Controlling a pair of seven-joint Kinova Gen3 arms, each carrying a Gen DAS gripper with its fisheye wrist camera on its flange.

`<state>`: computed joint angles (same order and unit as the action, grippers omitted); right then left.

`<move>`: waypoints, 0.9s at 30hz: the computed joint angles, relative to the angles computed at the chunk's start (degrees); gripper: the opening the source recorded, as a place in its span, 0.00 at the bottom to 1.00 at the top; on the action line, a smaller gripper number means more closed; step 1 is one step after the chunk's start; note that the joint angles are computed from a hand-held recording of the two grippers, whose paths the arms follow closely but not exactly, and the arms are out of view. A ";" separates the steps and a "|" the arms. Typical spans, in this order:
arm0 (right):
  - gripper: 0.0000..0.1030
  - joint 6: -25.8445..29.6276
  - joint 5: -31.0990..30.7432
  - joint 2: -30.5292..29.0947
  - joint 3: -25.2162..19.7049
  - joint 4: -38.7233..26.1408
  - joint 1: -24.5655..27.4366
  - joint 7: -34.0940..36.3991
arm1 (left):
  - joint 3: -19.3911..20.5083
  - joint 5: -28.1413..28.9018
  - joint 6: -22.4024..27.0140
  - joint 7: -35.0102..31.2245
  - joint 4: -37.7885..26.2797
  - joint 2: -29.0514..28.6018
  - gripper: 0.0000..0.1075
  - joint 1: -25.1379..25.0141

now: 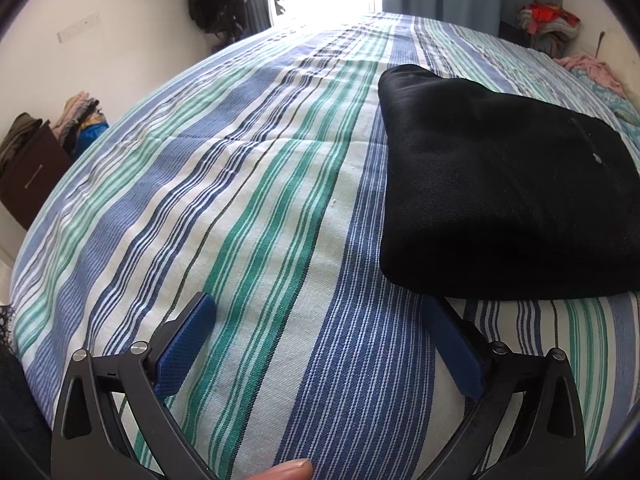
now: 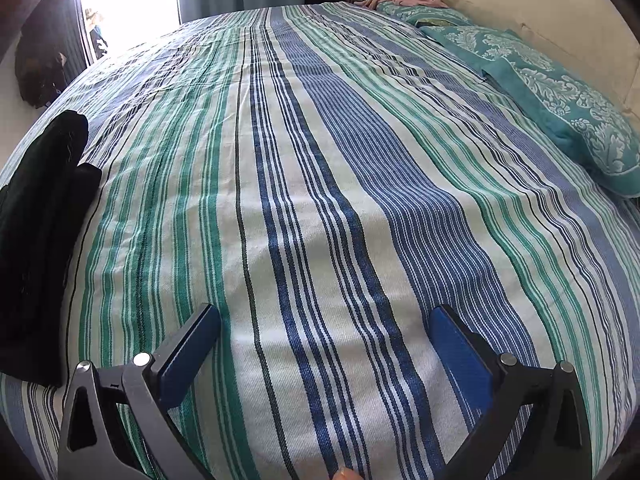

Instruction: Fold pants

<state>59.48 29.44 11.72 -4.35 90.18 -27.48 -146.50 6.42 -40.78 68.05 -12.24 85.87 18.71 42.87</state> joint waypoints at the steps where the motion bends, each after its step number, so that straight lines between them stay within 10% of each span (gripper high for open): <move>1: 1.00 0.56 -0.17 0.50 0.19 -0.76 -0.03 0.45 | 0.02 0.07 -0.02 -0.09 -0.03 0.01 0.95 -0.07; 11: 1.00 4.52 4.67 -4.58 -17.04 -1.11 12.01 -6.06 | 0.93 2.62 -0.01 -5.79 -0.71 -1.73 0.96 -1.88; 18: 1.00 17.83 18.85 -16.88 -24.83 -4.01 1.00 -13.86 | 4.08 -8.97 13.09 -4.88 -7.69 -6.32 0.96 8.35; 27: 1.00 32.29 21.37 -13.83 -27.42 -14.44 -18.71 -25.14 | 6.58 -3.98 27.55 -17.83 -27.83 -4.25 0.96 12.81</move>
<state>91.77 50.82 -2.11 -31.77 75.75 -46.20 -171.64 12.99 -44.76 95.61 -30.07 58.04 14.46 55.68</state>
